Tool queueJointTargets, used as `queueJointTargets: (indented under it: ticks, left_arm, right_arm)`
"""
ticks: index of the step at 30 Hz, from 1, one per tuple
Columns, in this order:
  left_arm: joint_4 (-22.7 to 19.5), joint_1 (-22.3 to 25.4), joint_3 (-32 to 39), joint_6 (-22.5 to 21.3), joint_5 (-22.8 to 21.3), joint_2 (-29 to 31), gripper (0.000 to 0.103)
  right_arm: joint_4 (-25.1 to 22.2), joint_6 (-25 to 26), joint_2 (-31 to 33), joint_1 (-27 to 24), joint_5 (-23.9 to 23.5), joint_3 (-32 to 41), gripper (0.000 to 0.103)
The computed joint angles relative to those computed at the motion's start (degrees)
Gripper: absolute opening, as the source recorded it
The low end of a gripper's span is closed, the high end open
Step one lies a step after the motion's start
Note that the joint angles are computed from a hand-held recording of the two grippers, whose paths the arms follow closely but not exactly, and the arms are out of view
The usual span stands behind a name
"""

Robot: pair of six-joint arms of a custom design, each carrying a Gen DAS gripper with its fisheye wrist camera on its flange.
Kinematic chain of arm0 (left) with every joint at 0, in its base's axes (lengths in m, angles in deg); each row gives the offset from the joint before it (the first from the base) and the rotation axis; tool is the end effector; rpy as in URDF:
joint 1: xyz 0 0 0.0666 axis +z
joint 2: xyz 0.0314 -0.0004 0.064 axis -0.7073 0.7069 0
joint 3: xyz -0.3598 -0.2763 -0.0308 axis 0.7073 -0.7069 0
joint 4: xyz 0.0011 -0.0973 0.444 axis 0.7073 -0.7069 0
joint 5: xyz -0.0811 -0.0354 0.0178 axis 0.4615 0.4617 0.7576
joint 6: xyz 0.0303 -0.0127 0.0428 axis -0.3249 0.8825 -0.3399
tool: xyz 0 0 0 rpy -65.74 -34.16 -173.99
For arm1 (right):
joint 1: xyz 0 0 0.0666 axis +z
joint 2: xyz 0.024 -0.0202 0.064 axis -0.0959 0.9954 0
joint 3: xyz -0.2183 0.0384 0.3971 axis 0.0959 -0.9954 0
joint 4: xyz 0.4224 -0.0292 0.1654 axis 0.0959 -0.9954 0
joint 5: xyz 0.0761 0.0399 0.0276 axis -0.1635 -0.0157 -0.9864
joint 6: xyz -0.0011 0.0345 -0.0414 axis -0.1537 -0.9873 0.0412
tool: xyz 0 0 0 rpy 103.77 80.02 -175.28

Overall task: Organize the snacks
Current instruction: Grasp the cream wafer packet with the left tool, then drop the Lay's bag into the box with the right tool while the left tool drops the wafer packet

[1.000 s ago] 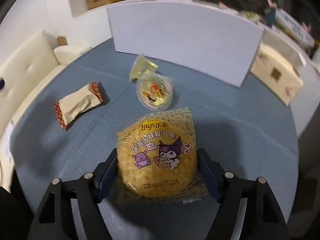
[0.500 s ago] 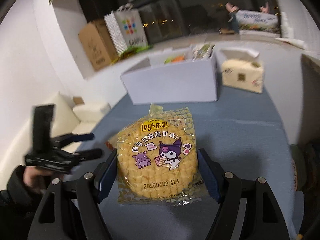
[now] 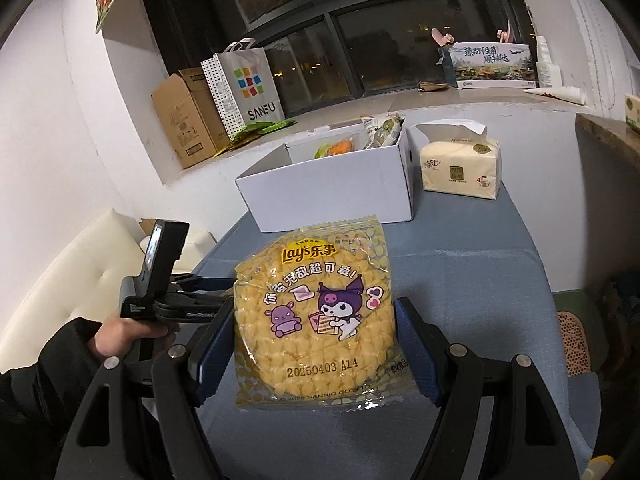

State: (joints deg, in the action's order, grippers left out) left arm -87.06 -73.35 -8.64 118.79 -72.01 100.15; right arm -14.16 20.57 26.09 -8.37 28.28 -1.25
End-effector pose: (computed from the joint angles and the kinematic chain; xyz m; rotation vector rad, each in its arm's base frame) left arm 0.5077 -0.2651 0.4093 -0.1059 2.5196 -0.1039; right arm 0.5141 0.0000 0.4599 -0.6683 2.1350 0.7906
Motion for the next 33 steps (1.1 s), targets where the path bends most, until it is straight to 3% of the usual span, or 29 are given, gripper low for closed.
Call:
queueJointTargets:
  ticks: [9, 13, 18, 21, 23, 28, 30, 31, 32, 33]
  left_arm:
    - [11.9, -1.5, -4.1, 1.2, -4.1, -8.7, 0.048]
    - [17.1, -1.0, -2.8, 0.8, -6.4, -10.7, 0.048]
    - [17.3, 2.6, 4.6, -2.6, -5.2, -7.9, 0.048]
    - [15.9, 5.4, 11.1, -4.6, -3.6, -3.3, 0.048]
    - [13.6, 6.8, 14.6, -6.0, -5.3, -0.8, 0.048]
    - [8.9, 10.4, 23.3, -5.9, -3.0, 6.7, 0.049]
    - [7.0, 11.2, 25.6, -5.6, -2.8, 8.8, 0.053]
    - [5.3, 11.6, 26.8, -5.1, -3.0, 9.8, 0.071]
    - [3.4, 11.9, 28.1, -4.9, -3.1, 10.9, 0.103]
    - [3.7, 11.8, 27.8, -5.2, -3.5, 10.9, 0.103]
  right_arm:
    - [0.6, -0.2, 0.1, 1.1, 1.1, 0.1, 0.080]
    - [2.2, -3.0, 1.0, 2.4, 1.2, 2.4, 0.080]
    - [6.3, -10.1, 5.5, 5.5, 2.2, 10.8, 0.080]
    - [6.9, -13.1, 9.9, 8.5, 4.8, 18.3, 0.080]
    - [4.9, -15.0, 14.5, 10.7, 8.1, 25.1, 0.080]
    - [-4.0, -16.9, 25.7, 14.3, 13.5, 41.3, 0.080]
    - [-7.6, -17.0, 29.8, 15.1, 15.0, 47.4, 0.080]
    - [-8.7, -17.0, 31.5, 15.4, 15.9, 49.8, 0.080]
    - [-9.9, -16.6, 33.0, 15.7, 16.2, 52.1, 0.081]
    - [-11.7, -16.0, 34.4, 15.8, 16.1, 54.3, 0.083]
